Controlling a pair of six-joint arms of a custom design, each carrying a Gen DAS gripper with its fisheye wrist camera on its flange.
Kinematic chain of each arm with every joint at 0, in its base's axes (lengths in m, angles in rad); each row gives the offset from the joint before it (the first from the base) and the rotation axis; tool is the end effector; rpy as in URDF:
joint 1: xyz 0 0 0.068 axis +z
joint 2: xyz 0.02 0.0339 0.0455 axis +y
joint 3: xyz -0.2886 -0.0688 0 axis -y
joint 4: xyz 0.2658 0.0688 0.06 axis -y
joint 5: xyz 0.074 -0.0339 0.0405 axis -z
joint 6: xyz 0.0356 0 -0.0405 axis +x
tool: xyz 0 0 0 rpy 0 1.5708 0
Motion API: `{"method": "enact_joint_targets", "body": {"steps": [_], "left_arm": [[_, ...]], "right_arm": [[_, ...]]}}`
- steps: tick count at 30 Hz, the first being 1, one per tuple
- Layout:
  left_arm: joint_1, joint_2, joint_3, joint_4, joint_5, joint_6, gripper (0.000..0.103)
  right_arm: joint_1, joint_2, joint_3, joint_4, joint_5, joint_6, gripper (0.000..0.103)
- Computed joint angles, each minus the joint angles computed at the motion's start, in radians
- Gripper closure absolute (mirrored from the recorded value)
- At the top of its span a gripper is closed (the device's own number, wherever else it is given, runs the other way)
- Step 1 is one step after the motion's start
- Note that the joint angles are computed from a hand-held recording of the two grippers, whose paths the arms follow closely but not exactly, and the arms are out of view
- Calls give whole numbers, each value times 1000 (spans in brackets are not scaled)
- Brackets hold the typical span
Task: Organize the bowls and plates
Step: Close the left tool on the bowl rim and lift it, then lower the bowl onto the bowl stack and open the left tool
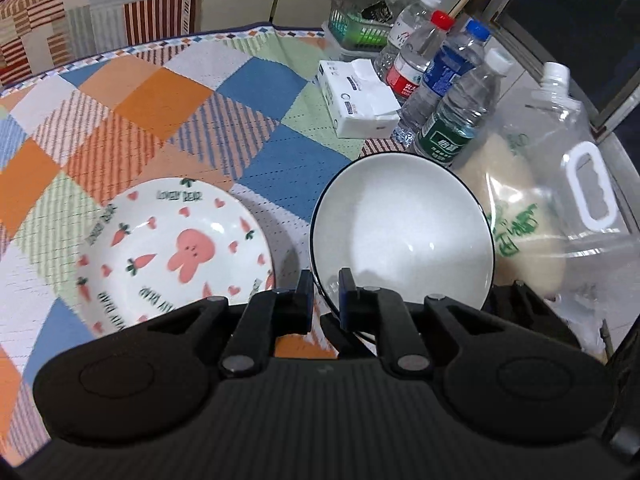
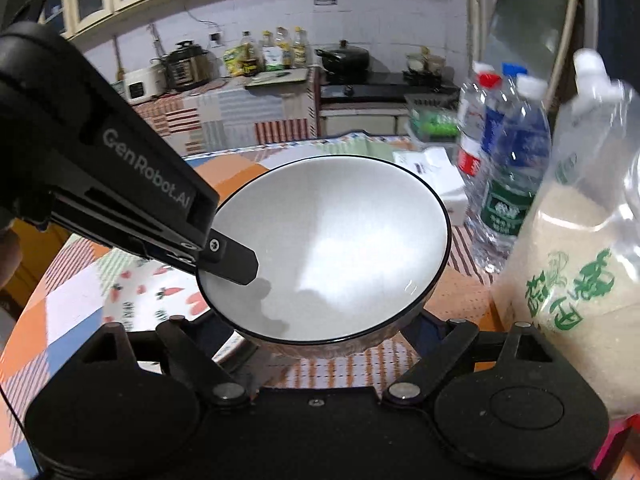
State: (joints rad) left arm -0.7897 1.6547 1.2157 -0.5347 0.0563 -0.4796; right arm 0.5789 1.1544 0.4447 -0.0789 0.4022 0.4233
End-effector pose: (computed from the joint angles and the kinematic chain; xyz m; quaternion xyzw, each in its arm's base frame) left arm 0.2604 -0.2655 0.2518 0.1557 0.9426 -0.1960 0.2208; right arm 0.1911 0.1083 0.1740 0.0055 0.9090 0.0175 0.4163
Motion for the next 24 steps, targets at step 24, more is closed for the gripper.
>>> {"method": "enact_joint_targets", "body": {"steps": [24], "left_arm": [[-14, -497, -381, -146, -25, -28, 91]], "right_arm": [[557, -57, 45, -213, 253, 182, 11]]}}
